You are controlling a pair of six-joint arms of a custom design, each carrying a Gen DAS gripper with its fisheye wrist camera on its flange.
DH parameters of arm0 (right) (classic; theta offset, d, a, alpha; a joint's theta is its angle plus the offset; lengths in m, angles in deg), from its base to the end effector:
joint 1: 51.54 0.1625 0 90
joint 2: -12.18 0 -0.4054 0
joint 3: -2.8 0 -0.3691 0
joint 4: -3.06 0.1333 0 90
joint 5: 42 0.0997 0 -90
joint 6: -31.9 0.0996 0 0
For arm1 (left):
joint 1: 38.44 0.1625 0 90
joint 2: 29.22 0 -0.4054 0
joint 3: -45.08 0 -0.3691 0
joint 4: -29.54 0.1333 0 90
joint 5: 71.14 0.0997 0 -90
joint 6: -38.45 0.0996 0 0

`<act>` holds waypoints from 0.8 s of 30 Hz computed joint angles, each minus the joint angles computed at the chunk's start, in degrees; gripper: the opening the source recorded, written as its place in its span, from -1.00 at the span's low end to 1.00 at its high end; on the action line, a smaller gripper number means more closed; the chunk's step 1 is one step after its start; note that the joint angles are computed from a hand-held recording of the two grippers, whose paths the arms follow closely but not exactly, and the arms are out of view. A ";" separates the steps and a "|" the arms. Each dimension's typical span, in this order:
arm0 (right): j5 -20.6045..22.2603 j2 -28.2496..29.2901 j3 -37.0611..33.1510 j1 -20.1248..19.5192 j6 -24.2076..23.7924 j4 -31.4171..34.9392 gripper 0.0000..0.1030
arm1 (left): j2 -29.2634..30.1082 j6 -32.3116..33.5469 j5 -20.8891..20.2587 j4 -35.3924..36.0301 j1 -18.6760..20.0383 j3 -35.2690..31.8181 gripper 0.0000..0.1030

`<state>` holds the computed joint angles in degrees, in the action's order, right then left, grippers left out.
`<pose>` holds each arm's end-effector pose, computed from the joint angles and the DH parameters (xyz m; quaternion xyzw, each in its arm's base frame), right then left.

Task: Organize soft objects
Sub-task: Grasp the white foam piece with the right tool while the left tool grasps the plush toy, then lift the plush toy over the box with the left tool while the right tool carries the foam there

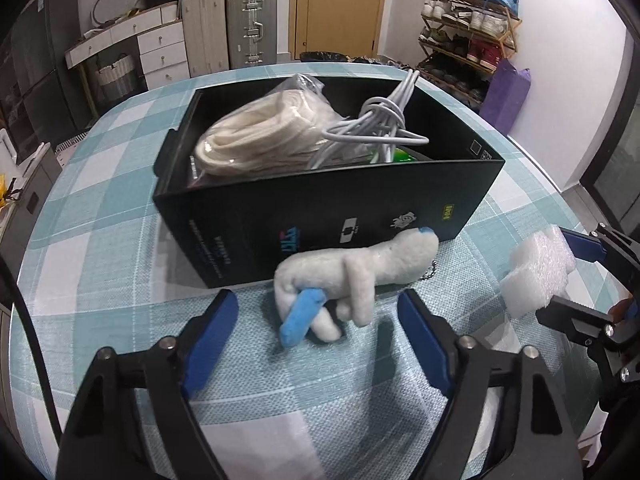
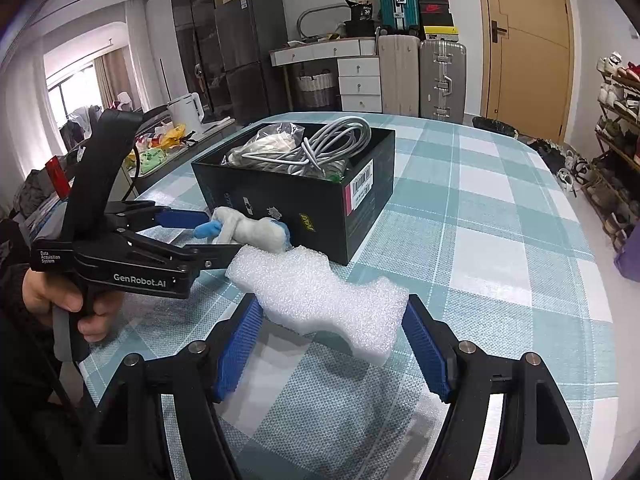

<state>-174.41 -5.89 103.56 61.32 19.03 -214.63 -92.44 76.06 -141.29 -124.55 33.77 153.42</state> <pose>0.2765 -0.4856 -0.0594 0.1325 -0.8623 0.3845 0.3018 -0.0144 -0.5918 0.2067 0.4265 0.8734 -0.1306 0.1954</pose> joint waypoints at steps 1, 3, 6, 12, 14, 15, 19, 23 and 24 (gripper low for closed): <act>-0.02 0.02 -0.02 0.03 -0.03 -0.05 0.41 | 0.07 -0.16 -0.03 0.21 -0.04 -0.12 0.32; 0.09 0.05 -0.03 0.03 -0.04 -0.05 0.41 | 0.34 -0.52 -0.14 1.07 -0.01 -0.60 0.12; 0.29 0.05 0.00 0.00 -0.12 -0.09 0.41 | 0.23 -0.54 -0.93 1.59 0.15 -0.97 -0.28; 0.00 0.28 -0.28 0.04 -0.47 -0.45 0.41 | -1.20 -0.05 -2.97 3.11 0.74 -0.42 -0.47; -0.30 0.38 -0.46 0.17 -0.68 -0.62 0.41 | -1.68 -0.14 -3.40 3.06 0.86 -0.09 -0.47; -0.45 0.43 -0.55 0.22 -0.75 -0.66 0.41 | -1.92 -0.20 -3.56 2.99 0.90 0.05 -0.47; -0.89 0.74 -1.07 0.67 -1.33 -1.36 0.41 | -3.32 -0.21 -4.79 2.40 1.34 0.52 -0.47; -1.60 1.04 -1.74 1.42 -2.21 -1.89 0.41 | -5.30 -0.41 -6.95 1.59 2.01 0.80 -0.47; -1.76 1.10 -1.87 1.59 -2.53 -2.17 0.41 | -5.72 -0.50 -7.44 1.50 2.13 0.75 -0.47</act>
